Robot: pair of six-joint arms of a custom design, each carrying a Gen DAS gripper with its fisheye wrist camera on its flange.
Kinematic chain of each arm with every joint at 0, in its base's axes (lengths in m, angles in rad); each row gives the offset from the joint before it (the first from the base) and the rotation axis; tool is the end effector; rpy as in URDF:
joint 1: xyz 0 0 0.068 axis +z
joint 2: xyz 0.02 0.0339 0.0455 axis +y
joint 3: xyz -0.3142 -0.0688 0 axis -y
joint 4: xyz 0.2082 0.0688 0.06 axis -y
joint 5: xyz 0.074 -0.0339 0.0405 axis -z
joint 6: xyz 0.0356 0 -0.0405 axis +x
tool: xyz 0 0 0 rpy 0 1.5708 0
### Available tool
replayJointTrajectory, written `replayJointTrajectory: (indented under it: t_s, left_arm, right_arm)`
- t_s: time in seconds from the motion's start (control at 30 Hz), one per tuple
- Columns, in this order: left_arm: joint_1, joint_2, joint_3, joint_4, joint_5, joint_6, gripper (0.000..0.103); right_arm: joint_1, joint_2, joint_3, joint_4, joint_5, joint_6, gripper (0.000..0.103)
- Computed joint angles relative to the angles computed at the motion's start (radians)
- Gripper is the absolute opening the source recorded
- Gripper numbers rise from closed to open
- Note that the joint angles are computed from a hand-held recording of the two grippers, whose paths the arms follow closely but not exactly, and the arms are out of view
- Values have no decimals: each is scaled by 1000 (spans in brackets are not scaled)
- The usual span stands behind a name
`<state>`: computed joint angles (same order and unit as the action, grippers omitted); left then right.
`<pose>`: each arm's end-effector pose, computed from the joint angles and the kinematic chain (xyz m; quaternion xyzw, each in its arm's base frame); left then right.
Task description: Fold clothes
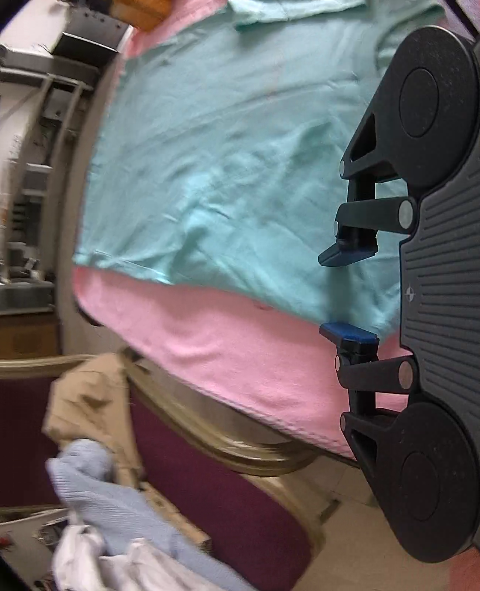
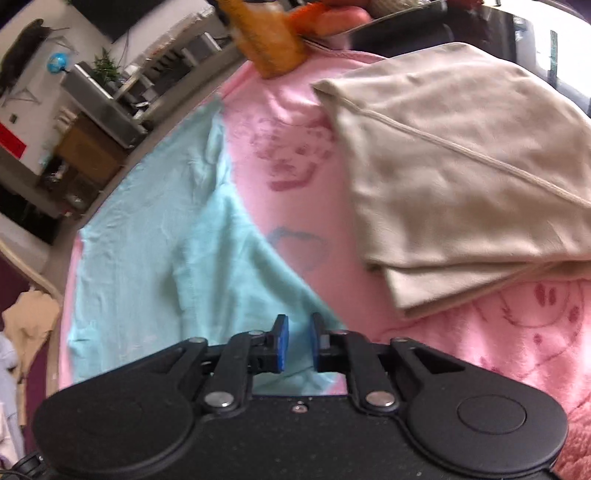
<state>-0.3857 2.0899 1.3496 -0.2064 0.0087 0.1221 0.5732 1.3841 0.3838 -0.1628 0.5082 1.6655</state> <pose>0.4021 -0.1636 0.2012 0.2403 0.9209 -0.0444 0.3038 0.1491 0.0756 0.1829 0.5358 0.7835 0.0689 0.3070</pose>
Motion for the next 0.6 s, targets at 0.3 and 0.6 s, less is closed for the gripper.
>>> replayJointTrajectory:
  t_s: [0.3, 0.6]
  left_arm:
    - [-1, -108, -158, 76, 3, 108, 37]
    - [-13, -134, -202, 89, 70, 151, 40]
  right_arm:
    - [184, -18, 108, -317, 39, 194, 11]
    - [133, 9, 72, -156, -16, 32, 0]
